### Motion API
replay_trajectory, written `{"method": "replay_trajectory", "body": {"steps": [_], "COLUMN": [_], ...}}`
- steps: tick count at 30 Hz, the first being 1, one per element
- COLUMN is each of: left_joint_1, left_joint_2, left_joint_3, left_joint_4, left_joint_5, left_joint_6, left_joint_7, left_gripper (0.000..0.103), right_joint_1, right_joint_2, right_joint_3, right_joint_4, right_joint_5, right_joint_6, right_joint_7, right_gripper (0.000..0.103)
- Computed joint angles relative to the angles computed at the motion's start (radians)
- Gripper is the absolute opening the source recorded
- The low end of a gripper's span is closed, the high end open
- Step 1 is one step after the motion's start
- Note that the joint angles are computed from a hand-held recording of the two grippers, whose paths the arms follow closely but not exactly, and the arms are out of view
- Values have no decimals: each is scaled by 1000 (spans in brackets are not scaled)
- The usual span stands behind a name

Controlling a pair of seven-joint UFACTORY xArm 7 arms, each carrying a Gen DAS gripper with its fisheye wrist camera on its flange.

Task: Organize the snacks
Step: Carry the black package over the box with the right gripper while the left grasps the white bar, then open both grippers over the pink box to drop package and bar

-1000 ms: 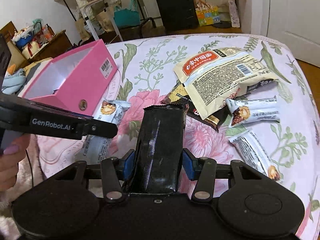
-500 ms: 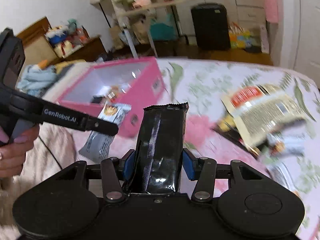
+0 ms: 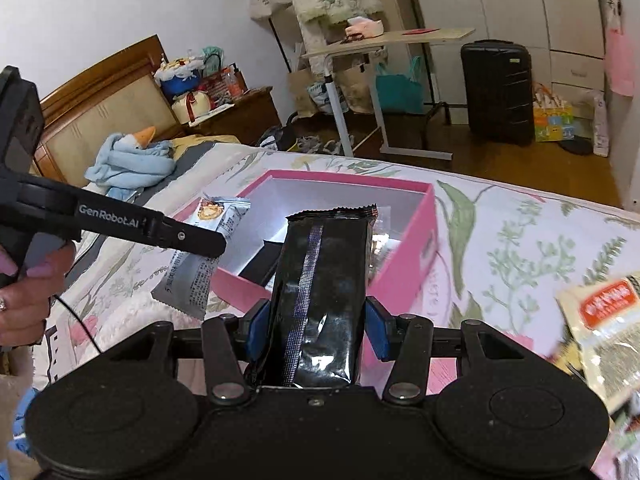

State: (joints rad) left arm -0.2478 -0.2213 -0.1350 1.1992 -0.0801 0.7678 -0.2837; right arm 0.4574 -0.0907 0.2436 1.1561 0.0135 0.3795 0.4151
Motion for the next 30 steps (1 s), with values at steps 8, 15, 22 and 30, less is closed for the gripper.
{"method": "replay_trajectory", "body": {"steps": [8, 15, 22, 30], "left_joint_1": [34, 61, 67, 61], "left_joint_2": [96, 167, 277, 267], "left_joint_3": [16, 28, 48, 57], "left_joint_4": [38, 39, 77, 49], "left_joint_5": [53, 141, 134, 192], "left_joint_6": [-40, -149, -165, -167], "left_joint_7": [-13, -56, -71, -143], "left_gripper": [28, 28, 29, 57], "right_joint_1": [16, 47, 123, 157], "right_joint_2": [164, 374, 586, 585], "right_joint_3": [0, -13, -77, -96], "right_joint_4": [157, 410, 656, 648], "right_joint_5": [57, 20, -73, -114], "right_joint_6": [-2, 95, 209, 227], "right_joint_7": [-130, -203, -142, -96], "right_gripper": [55, 55, 55, 67]}}
